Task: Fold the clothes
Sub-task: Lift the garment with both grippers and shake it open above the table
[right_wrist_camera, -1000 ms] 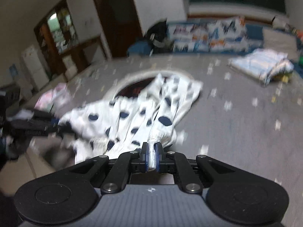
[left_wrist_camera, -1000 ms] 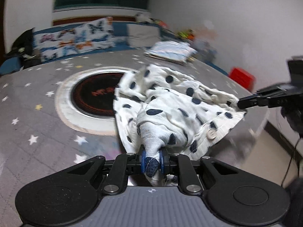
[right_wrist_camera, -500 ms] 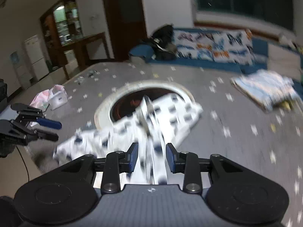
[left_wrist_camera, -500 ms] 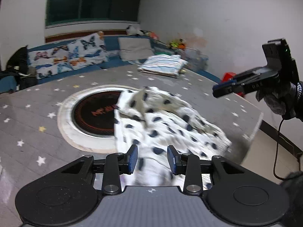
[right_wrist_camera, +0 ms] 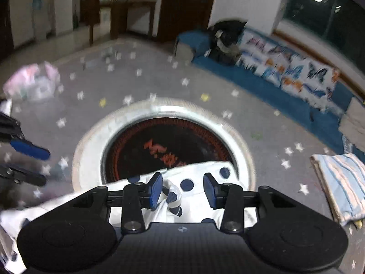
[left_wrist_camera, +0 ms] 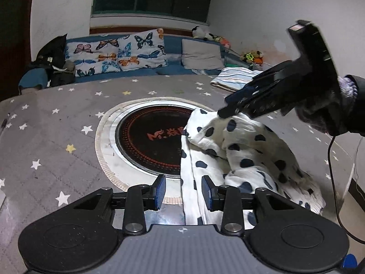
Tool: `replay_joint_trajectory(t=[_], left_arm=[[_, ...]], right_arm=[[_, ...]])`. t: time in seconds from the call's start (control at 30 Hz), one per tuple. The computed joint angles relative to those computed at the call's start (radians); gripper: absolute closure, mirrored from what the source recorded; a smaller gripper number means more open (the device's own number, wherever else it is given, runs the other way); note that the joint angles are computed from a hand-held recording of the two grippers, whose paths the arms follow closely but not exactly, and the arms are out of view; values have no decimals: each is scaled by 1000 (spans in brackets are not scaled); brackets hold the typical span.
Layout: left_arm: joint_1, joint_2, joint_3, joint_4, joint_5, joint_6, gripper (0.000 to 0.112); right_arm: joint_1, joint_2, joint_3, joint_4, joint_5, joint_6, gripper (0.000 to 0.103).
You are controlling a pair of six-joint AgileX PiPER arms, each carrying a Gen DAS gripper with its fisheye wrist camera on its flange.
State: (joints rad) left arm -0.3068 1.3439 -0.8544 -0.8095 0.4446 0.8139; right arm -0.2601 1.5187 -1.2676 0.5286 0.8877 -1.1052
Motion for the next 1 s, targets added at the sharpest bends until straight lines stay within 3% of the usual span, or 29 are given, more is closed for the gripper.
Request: replay_joint_trajectory(t=[0.13, 0.23, 0.27, 0.4, 0.5, 0.73, 0.8, 1.0], left_arm=[[13, 42, -24, -7, 2, -4, 75], [4, 72, -45, 11, -8, -29, 75], [1, 82, -52, 18, -11, -38, 75], [-14, 121, -82, 51, -24, -76, 73], [-29, 149, -107, 92, -31, -123, 73], [-84, 217, -187, 232, -38, -264, 73], [-101, 247, -228, 292, -36, -323, 73], [-155, 359, -380, 429, -24, -460, 73]], right_arm=[[77, 57, -19, -97, -18, 32, 65], [114, 71, 7, -155, -68, 49, 78], [120, 73, 22, -172, -96, 53, 90], [45, 18, 97, -76, -150, -32, 99], [-68, -46, 154, 32, -166, -108, 100], [-469, -161, 288, 224, -124, -228, 100], [-584, -153, 304, 244, -69, -239, 100], [-742, -154, 372, 234, -69, -271, 95]])
